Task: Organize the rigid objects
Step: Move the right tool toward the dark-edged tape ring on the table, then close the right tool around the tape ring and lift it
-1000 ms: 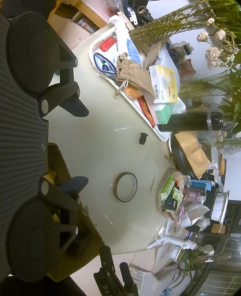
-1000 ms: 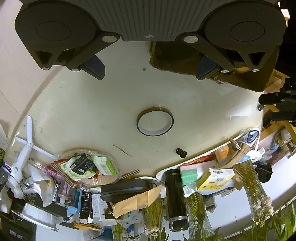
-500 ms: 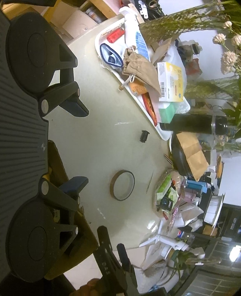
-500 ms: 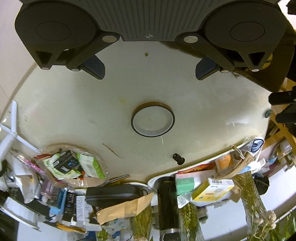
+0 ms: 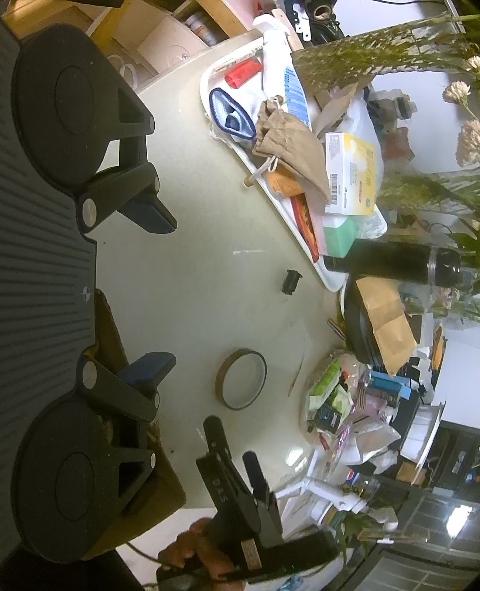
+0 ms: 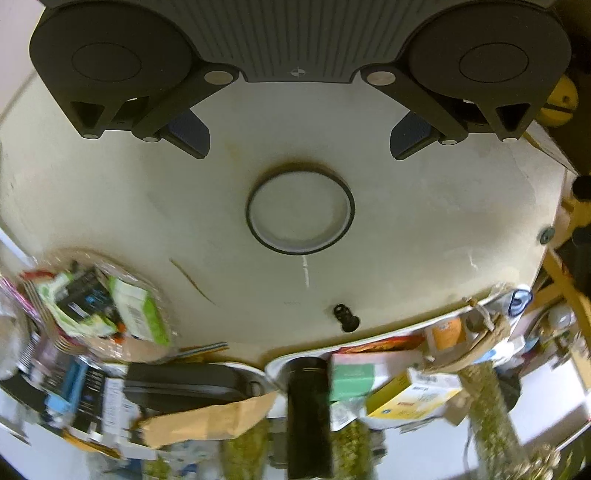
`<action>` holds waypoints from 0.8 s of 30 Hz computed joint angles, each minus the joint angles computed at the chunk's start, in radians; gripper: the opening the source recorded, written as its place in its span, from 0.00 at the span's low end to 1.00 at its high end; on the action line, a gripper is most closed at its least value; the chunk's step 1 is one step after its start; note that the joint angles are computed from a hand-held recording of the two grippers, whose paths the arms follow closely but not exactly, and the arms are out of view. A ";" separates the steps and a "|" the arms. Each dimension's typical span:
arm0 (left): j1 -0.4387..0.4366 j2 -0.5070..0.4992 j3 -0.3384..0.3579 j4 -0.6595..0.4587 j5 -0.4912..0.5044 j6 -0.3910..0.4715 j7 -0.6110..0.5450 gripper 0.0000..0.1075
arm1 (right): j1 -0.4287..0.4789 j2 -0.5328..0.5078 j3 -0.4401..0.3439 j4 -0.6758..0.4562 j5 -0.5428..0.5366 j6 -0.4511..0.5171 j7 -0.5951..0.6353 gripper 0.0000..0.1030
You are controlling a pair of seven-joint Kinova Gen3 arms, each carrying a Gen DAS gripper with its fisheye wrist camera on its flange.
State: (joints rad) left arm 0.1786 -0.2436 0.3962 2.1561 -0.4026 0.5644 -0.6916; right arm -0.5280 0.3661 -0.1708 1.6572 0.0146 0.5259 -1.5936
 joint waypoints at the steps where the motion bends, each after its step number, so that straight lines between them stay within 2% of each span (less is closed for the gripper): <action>1: 0.000 0.001 0.001 -0.001 -0.001 0.002 0.001 0.66 | 0.004 0.012 -0.006 -0.008 0.002 -0.002 0.017 1.00; 6: 0.001 0.002 -0.002 0.000 0.000 -0.001 0.000 0.66 | 0.030 0.069 -0.025 -0.056 -0.016 -0.003 0.086 1.00; 11: -0.031 0.005 0.082 -0.001 -0.109 0.024 0.093 0.65 | 0.058 0.118 -0.043 -0.089 -0.052 -0.020 0.157 1.00; 13: -0.025 0.009 0.089 -0.002 -0.138 0.030 0.113 0.66 | 0.064 0.137 -0.048 -0.101 -0.061 -0.026 0.184 1.00; 18: 0.006 0.019 0.068 -0.006 -0.157 0.037 0.134 0.66 | 0.064 0.171 -0.052 -0.114 -0.063 -0.056 0.248 1.00; 24: 0.029 0.015 0.007 -0.003 -0.103 0.014 0.109 0.66 | 0.094 0.192 -0.085 -0.099 -0.101 -0.129 0.305 1.00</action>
